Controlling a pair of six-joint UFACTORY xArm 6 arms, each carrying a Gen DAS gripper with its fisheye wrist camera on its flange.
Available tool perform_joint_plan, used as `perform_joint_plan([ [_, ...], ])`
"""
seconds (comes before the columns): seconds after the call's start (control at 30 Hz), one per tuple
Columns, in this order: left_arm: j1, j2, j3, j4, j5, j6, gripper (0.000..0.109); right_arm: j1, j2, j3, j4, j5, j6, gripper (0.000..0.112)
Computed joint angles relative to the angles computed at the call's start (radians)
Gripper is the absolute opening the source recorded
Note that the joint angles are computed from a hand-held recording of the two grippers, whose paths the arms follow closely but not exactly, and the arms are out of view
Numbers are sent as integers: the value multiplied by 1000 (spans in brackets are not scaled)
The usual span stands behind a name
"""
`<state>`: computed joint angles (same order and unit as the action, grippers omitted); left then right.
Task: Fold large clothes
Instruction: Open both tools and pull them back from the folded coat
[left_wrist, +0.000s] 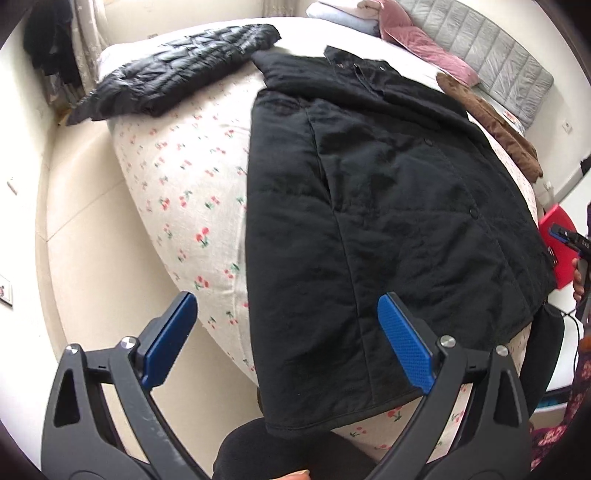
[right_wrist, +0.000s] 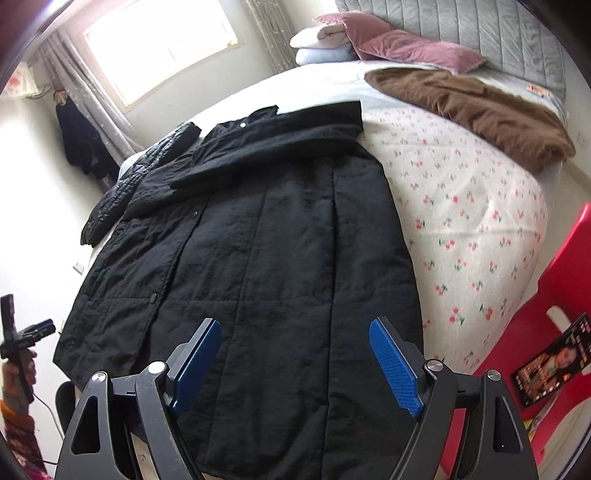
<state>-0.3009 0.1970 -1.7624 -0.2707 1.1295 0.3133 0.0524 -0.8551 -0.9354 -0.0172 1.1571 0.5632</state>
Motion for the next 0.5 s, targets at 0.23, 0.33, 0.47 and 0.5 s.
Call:
perform_joint_plan([
  [0.23,18,47,-23,-94,49,102,98,-27,-19,57,72,-9,-104,84],
  [0.33,30,55,-23,-138,53,130,98,-26,-37,87,78,-39,-140,84],
  [0.47,55,75,-35,-209,80,141,98,-37,-61,118,72,-51,-139,84],
  [0.5,60,81,-40,-218,88,139,98,-47,-72,122,71,-48,-139,84],
])
